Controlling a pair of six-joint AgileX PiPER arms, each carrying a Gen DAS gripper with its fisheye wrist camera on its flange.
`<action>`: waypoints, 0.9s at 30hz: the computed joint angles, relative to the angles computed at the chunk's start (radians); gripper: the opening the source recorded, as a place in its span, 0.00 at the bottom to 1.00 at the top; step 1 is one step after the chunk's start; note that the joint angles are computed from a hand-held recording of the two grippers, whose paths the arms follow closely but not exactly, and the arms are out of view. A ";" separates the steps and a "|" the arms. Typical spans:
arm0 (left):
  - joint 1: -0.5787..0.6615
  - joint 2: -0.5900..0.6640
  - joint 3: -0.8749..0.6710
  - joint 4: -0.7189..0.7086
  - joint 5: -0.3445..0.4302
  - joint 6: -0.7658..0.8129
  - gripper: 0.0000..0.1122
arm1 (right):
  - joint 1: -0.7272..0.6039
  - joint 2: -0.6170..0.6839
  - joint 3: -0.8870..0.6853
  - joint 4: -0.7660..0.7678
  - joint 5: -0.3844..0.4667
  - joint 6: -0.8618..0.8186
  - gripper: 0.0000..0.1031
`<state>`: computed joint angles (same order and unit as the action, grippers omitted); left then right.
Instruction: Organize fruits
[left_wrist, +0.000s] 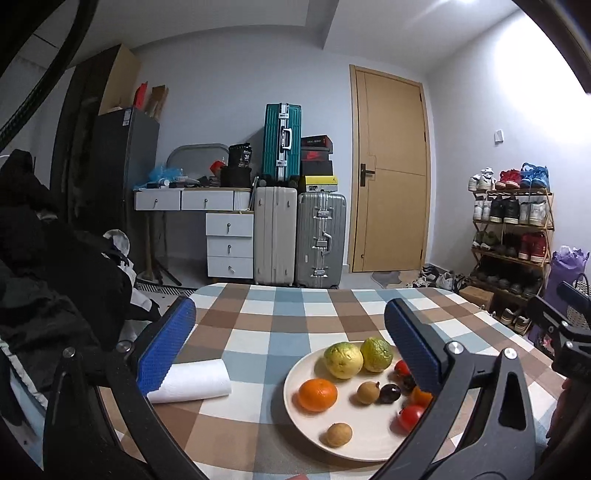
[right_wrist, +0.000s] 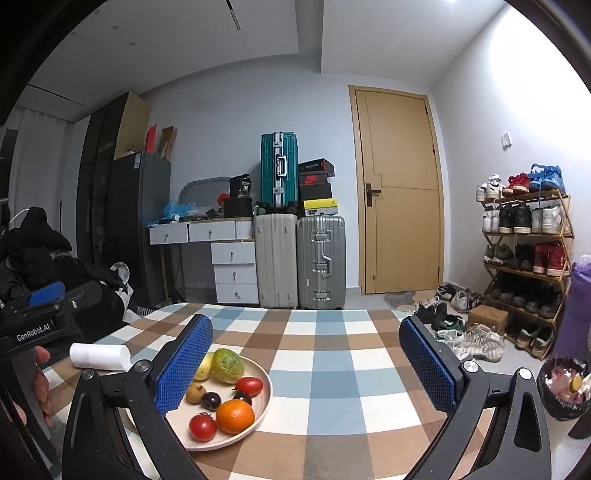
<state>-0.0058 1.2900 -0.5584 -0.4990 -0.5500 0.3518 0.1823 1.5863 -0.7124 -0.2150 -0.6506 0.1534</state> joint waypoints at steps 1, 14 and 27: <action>-0.006 0.012 0.004 -0.001 -0.020 0.011 0.91 | -0.003 0.000 0.002 0.002 0.000 -0.006 1.00; -0.038 0.105 -0.010 -0.078 -0.036 0.074 0.91 | -0.005 0.027 0.001 0.105 -0.003 -0.069 1.00; 0.011 0.148 -0.058 -0.042 0.037 0.037 0.91 | 0.006 0.059 -0.067 0.016 0.152 -0.011 1.00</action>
<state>0.0054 1.4382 -0.6162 -0.5411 -0.5130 0.3883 0.1887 1.6452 -0.7798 -0.1989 -0.4989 0.1422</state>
